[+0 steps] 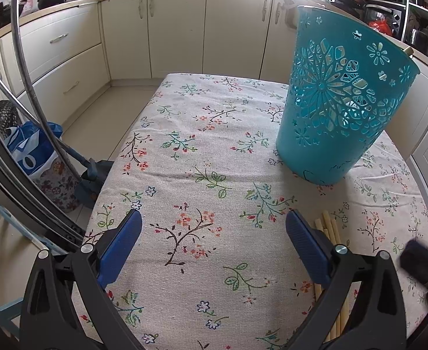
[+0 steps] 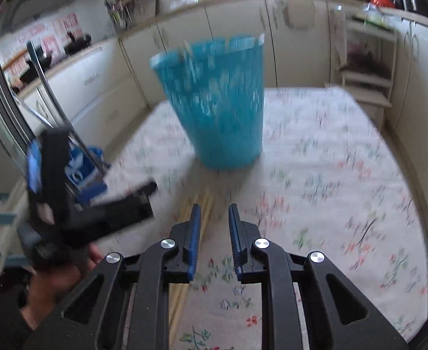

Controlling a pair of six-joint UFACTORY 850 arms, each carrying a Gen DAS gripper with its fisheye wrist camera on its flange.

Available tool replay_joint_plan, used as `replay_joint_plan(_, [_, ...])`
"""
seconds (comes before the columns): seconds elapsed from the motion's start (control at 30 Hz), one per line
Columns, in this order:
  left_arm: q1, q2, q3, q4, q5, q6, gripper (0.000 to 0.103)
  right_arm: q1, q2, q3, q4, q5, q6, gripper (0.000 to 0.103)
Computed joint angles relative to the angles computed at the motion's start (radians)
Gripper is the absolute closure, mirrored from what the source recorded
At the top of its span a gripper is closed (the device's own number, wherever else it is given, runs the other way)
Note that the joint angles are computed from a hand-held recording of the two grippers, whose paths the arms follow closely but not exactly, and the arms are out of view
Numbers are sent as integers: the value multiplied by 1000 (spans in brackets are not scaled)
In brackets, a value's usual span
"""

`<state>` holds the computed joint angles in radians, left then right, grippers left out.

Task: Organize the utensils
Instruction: 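Move the right gripper back to the bundle and grasp another chopstick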

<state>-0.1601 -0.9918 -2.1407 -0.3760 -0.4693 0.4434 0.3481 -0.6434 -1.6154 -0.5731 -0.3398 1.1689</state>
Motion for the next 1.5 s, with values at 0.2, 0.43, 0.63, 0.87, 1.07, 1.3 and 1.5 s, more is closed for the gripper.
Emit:
replay_joint_plan(0.2, [0,1,1,-3,1,1,8,1,-87,-97,128,-43,-130,84])
replay_joint_plan(0.43, [0,1,1,-9,0,5,8,6,-141,-159,128,-98,-163,84])
replay_joint_plan(0.63, [-1,1,2,-7,1,5,8,0,-134,-146,136,-101,-190,93])
replay_joint_plan(0.87, [-17,61,96,-18,-52,115,8,-16,-47,-7,64,-64,-103,94])
replay_joint_plan(1.07, [-37,87,135,56,-45,95,8,-29,5,83,0,2,1,95])
replay_joint_plan(1.3, [-49,84,132,183,-41,-12,9,-34,17,108,-22,45,39,94])
replay_joint_plan(1.5, [-68,77,118,240,-59,-54,16,-38,21,116,-31,61,51,94])
